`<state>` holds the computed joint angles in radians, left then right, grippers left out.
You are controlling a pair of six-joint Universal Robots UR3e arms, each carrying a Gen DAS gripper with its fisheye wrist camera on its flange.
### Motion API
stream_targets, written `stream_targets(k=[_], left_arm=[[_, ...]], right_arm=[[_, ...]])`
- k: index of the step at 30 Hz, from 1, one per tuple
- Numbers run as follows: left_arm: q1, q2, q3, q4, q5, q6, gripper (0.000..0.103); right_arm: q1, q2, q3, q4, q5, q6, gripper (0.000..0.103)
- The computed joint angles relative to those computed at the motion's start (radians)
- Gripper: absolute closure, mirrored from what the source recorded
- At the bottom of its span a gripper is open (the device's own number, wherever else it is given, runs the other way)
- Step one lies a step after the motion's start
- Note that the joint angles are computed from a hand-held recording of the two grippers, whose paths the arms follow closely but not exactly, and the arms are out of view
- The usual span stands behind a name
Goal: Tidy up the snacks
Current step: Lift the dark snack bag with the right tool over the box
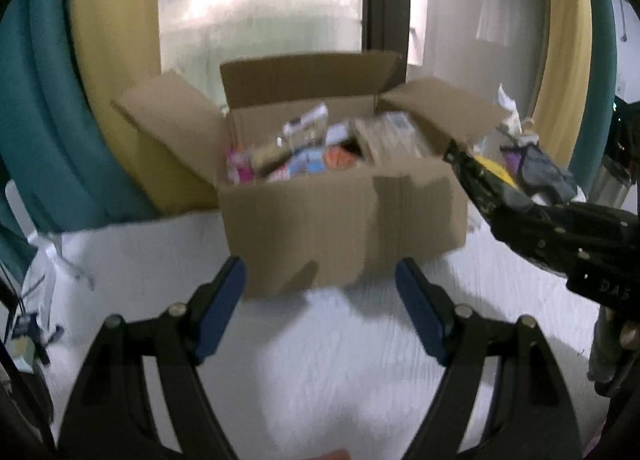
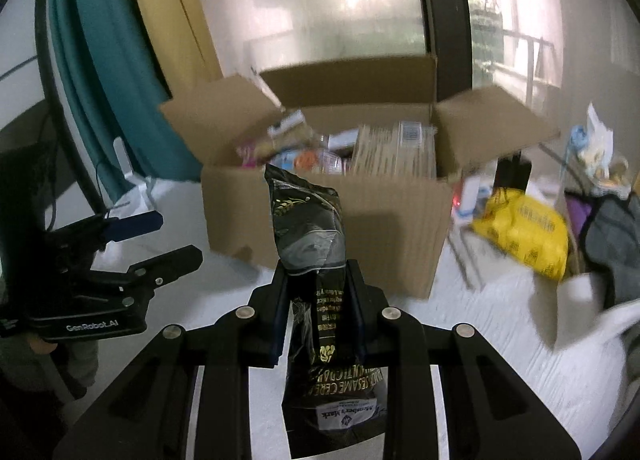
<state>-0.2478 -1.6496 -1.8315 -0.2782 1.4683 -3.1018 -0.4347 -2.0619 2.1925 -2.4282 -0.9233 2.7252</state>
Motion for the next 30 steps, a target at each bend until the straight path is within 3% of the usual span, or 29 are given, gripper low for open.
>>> stream_targets(k=[7, 14, 24, 30], left_arm=[[0.014, -0.104, 0.195, -0.008, 0.004, 0.003, 0.024], [0.054, -0.234, 0.430, -0.054, -0.004, -0.038, 0.024], [0.097, -0.435, 0.764, -0.166, 0.025, -0.054, 0.024], [0.127, -0.473, 0.812, -0.200, 0.010, -0.057, 0.024]], right_arm=[[0.062, 0.231, -0.206, -0.119, -0.025, 0.079, 0.075], [0.155, 0.489, -0.473, -0.135, -0.073, 0.145, 0.075], [0.277, 0.850, -0.939, -0.013, -0.161, 0.198, 0.075], [0.348, 1.092, -1.292, 0.149, -0.230, 0.198, 0.075]])
